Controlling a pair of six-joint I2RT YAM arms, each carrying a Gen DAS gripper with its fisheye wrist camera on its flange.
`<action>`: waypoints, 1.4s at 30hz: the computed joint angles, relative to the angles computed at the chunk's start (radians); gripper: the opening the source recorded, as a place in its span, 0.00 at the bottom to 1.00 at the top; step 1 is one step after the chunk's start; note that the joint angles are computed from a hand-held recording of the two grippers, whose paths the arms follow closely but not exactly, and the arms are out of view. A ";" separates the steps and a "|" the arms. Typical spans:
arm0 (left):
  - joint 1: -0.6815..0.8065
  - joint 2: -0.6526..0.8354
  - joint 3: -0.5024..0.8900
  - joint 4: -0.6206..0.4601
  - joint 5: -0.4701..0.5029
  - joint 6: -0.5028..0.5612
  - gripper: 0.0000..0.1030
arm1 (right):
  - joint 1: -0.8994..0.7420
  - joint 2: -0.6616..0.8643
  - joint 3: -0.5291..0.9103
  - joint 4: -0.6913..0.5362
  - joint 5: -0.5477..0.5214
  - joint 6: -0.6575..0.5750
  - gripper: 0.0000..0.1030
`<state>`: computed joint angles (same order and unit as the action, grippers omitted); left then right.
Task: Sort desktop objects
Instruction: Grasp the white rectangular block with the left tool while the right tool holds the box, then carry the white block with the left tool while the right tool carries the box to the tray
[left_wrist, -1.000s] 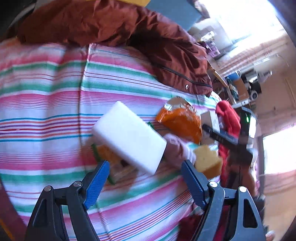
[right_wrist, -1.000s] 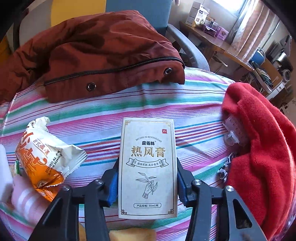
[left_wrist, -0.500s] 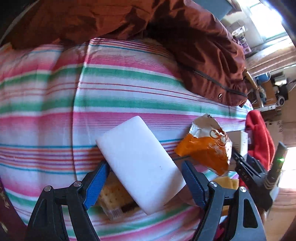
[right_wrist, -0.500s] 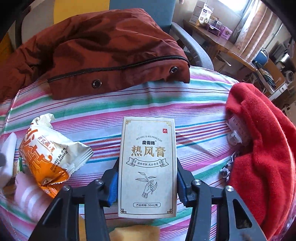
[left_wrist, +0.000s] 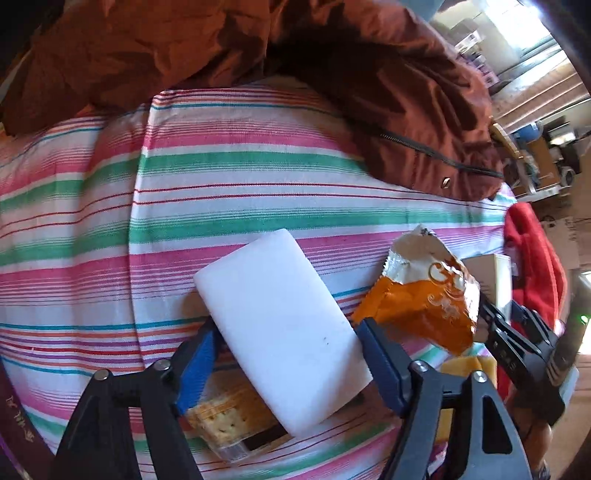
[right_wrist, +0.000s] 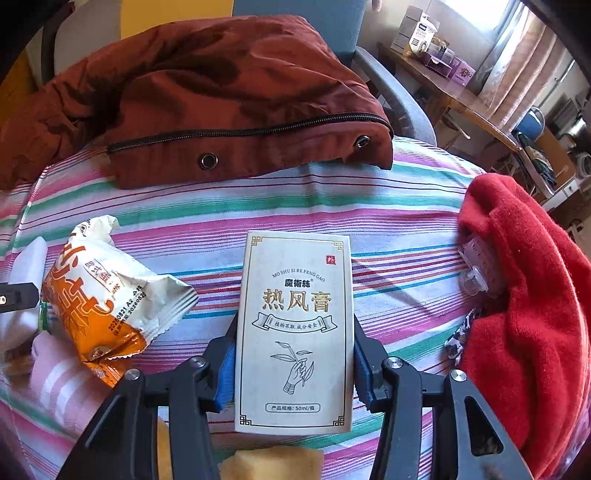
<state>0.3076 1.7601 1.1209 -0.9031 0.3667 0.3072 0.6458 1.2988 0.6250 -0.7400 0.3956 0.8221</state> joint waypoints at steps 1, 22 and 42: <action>0.026 -0.006 -0.006 0.000 0.011 0.027 0.71 | 0.001 -0.006 -0.001 0.001 0.000 0.000 0.50; 0.525 -0.365 -0.138 -0.218 0.256 0.752 0.67 | 0.050 -0.333 -0.049 0.066 0.044 0.037 0.50; 1.063 -0.049 0.220 -0.505 0.311 1.134 0.67 | 0.526 0.101 0.388 0.092 0.077 0.186 0.50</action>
